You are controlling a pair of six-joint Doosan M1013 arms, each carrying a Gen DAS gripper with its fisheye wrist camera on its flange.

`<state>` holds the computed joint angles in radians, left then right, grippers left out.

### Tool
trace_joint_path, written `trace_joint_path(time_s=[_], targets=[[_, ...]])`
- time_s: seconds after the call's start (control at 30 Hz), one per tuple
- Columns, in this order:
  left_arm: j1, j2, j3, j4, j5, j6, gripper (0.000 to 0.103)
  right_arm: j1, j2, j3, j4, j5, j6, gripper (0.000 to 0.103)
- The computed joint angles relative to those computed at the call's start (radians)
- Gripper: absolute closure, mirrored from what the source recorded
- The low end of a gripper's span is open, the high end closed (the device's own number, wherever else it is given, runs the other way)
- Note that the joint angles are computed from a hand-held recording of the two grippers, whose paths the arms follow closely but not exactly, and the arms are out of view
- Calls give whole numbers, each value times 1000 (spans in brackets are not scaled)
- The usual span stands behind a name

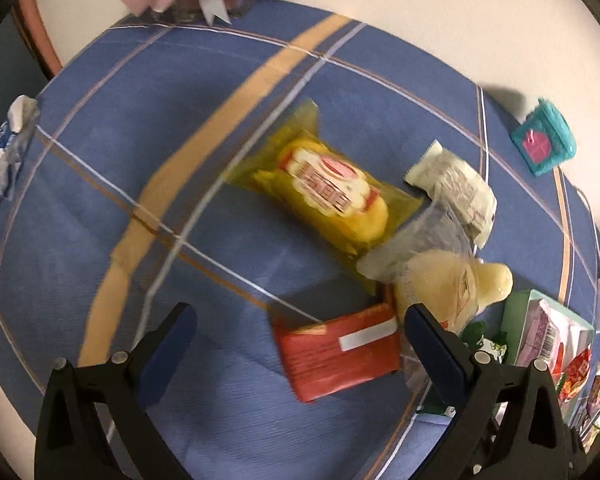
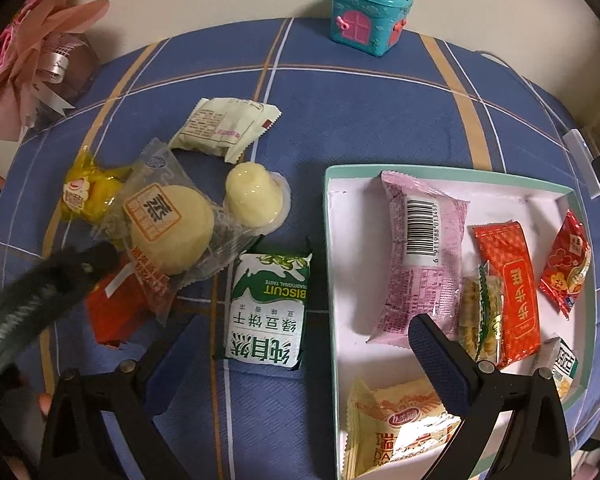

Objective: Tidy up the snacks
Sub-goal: 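Move both open tools back toward the remaining snacks beside the tray, then grasp the red wafer pack with the left tool while the right tool grasps the green-white biscuit box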

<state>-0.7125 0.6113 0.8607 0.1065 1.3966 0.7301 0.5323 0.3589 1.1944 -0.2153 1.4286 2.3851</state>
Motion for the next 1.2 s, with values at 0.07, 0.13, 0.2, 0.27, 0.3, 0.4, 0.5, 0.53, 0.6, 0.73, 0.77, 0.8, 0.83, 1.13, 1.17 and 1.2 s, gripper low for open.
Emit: trace_joint_path(time_s=[0.07,0.13,0.2,0.27,0.3,0.4,0.5,0.53,0.6,0.73,0.77,0.8,0.83,1.13,1.17,1.2], targets=[[-3,11,-10,-5,9,9,0,-1,4,-2,-5,2,2,0],[-7,20,-16,0,20,11,0,-4,8,-6,-6,5,-1,0],[-8,25,-18,0,31,13,0,-8,9,-6,-3,6,-3,0],[-6,26,-13,-12,32,12,0,-9,9,-6,-2,5,-8,0],[-5,25,-10,-18,31,9,0,-8,10,-7,-2,5,-9,0],[-2,21,0,-19,34,-4,0,-5,15,-14,-2,3,-15,0],[2,14,9,-9,41,-13,0,-1,21,-22,-3,3,-23,0],[4,12,12,-3,43,-19,0,0,22,-24,-4,3,-25,0],[6,7,18,8,48,-29,0,6,26,-26,-10,-4,-23,0],[12,-5,34,18,49,-48,0,12,27,-36,-11,-26,-27,0],[14,-10,40,19,46,-52,0,16,29,-42,-5,-35,-29,0],[16,-13,44,21,44,-58,0,16,27,-41,0,-46,-34,0],[17,-16,47,21,42,-64,0,17,26,-40,6,-59,-37,0],[30,-50,107,-9,-14,-106,0,20,35,-40,57,-99,-85,9],[30,-54,120,-12,-22,-105,0,18,36,-39,68,-102,-86,10],[30,-55,120,-13,-22,-105,0,16,37,-38,77,-105,-88,12]])
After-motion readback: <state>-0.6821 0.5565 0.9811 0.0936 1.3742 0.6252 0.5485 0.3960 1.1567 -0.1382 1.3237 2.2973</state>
